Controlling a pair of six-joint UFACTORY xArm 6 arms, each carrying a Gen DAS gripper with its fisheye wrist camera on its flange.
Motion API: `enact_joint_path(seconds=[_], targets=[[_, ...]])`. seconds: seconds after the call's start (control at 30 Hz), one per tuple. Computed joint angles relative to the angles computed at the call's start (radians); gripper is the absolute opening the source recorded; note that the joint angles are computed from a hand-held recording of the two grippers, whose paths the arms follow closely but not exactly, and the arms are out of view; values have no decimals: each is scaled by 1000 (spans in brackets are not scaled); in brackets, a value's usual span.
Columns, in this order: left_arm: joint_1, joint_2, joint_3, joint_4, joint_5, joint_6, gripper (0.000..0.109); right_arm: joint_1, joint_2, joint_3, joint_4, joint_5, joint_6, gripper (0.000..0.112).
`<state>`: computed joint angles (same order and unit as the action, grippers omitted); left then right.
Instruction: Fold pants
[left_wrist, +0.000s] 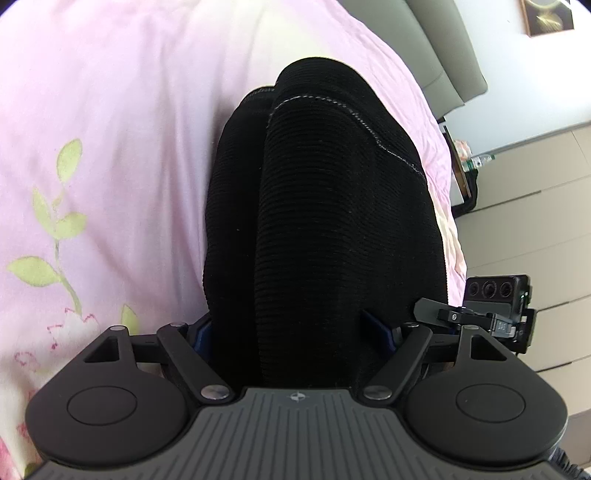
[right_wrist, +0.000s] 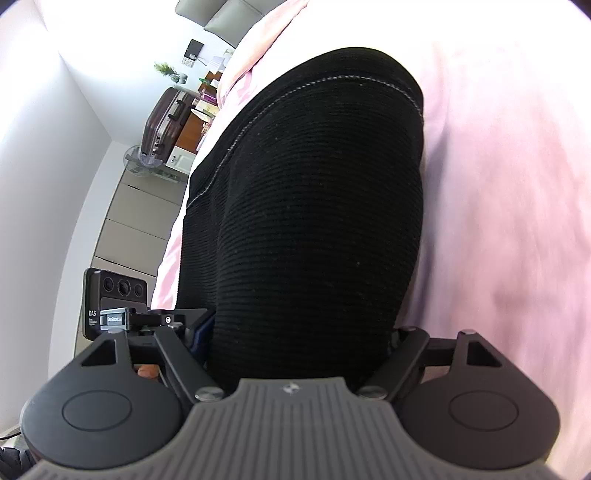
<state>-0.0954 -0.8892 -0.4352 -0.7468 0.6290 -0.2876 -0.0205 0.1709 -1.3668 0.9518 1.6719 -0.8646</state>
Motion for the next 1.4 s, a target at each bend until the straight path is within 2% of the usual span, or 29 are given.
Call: enact_joint_path(seconds=[0.13,0.3,0.33,0.4,0.63,0.8,0.97,1.2,1.4], targets=[[-31,-14,-3,50,-15,-40,91,-11,-82,50,-22,-13,33,74],[-84,-16,-38,172,-3,-90,91,-33,-188,114,-32,-19,54,72],[-91,-16,-47,169,3,-83,87,-40,-207,125,-30,-15,59,72],[-108,-11,-65,147,15,-69,87,-67,-227,134,-25,5,57,71],[-220,12,-112,225,-24,-143,87,-188,-302,150,-21,85,32,71],[-287,84,-189,271,-42,-163,87,-275,-304,118,-7,139,26,71],[-360,202,-296,322,-66,-182,87,-388,-239,38,8,195,-4,71],[-444,481,-518,302,-109,-124,87,-551,-85,-134,19,264,-23,71],[-478,778,-803,249,-81,-38,86,-651,174,-439,34,324,17,71]])
